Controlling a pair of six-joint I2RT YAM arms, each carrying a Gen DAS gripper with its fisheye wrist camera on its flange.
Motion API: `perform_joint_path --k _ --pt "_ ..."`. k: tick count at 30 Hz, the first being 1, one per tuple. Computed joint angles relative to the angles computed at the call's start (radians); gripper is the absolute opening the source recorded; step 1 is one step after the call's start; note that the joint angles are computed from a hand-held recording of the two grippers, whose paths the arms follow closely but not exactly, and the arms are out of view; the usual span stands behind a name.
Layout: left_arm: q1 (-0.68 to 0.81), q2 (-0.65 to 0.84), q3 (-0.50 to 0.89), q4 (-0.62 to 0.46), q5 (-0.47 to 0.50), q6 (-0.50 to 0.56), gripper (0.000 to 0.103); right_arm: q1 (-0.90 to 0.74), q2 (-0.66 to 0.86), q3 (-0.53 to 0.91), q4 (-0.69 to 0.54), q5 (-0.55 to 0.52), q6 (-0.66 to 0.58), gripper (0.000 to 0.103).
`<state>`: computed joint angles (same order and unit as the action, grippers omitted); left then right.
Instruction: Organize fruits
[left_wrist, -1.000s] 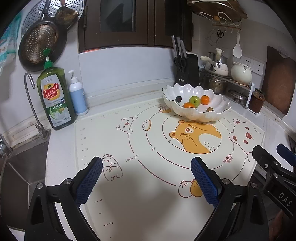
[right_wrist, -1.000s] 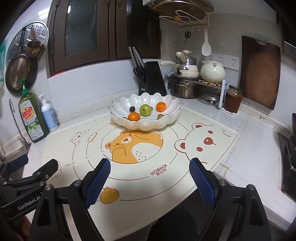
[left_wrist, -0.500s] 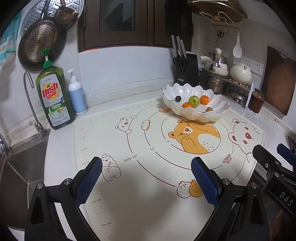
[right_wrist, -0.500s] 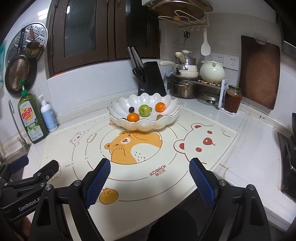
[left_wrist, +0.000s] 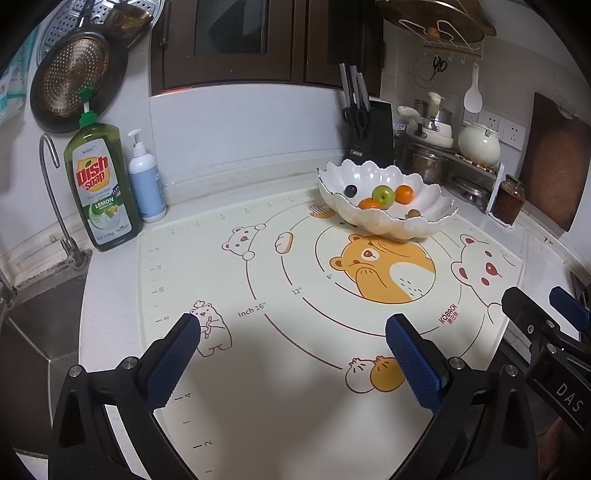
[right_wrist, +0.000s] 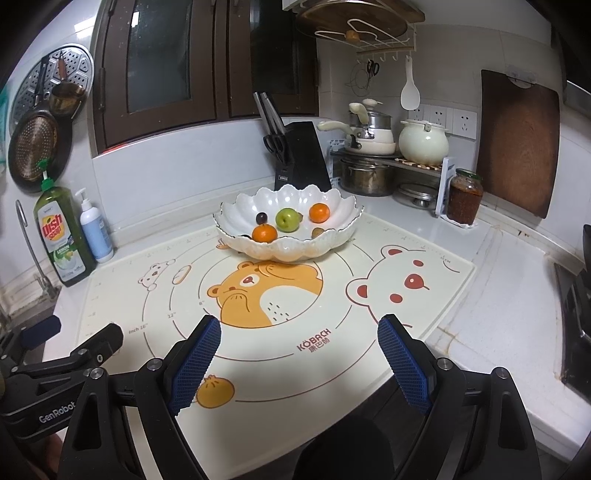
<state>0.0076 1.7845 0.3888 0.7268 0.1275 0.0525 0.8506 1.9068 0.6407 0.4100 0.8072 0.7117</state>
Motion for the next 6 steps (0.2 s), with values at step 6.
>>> perform_joint_path --k 6 --pt "-0.01 0.013 0.009 0.004 -0.015 -0.001 0.103 -0.01 -0.001 -0.006 0.005 -0.01 -0.004 0.088"
